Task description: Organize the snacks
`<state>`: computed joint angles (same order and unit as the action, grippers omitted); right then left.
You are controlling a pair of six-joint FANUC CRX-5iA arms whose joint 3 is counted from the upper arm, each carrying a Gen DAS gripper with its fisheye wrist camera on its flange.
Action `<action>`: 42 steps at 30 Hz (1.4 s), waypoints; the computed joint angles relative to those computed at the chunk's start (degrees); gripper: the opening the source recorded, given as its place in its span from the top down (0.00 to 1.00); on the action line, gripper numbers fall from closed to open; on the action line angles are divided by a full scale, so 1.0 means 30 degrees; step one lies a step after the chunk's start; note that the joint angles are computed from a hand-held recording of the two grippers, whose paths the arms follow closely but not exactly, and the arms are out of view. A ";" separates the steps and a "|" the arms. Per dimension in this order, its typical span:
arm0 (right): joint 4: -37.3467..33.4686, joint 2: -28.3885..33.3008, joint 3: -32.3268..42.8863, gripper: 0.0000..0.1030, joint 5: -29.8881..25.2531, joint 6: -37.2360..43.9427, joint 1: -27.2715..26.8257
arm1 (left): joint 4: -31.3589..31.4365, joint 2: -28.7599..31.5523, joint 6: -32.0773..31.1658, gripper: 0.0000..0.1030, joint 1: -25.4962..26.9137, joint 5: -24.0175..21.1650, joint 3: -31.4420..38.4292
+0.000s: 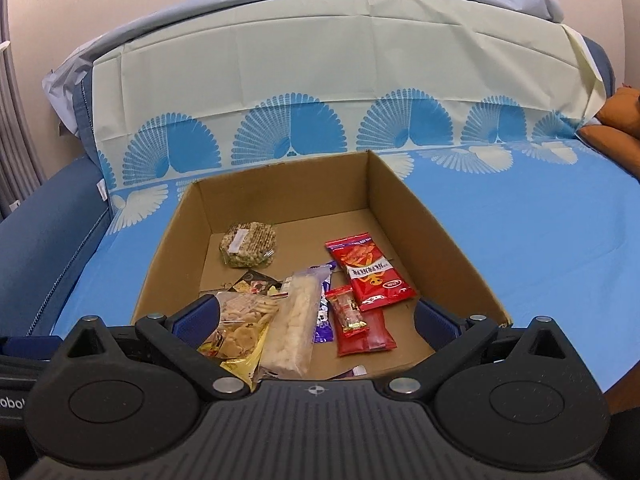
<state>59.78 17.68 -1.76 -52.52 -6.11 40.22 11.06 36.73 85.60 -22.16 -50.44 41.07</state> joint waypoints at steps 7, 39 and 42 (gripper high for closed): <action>-0.0023 0.0107 0.0124 0.01 -0.0347 0.0171 0.0058 | -0.0246 0.0286 0.0329 0.01 -0.0045 -0.0479 0.0583; -0.0404 0.0327 0.0430 0.01 -0.0660 0.0523 0.0087 | -0.0366 0.0379 0.0503 0.00 -0.0040 -0.0701 0.0761; -0.0434 0.0320 0.0437 0.01 -0.0657 0.0559 0.0078 | -0.0360 0.0356 0.0500 0.00 -0.0042 -0.0638 0.0704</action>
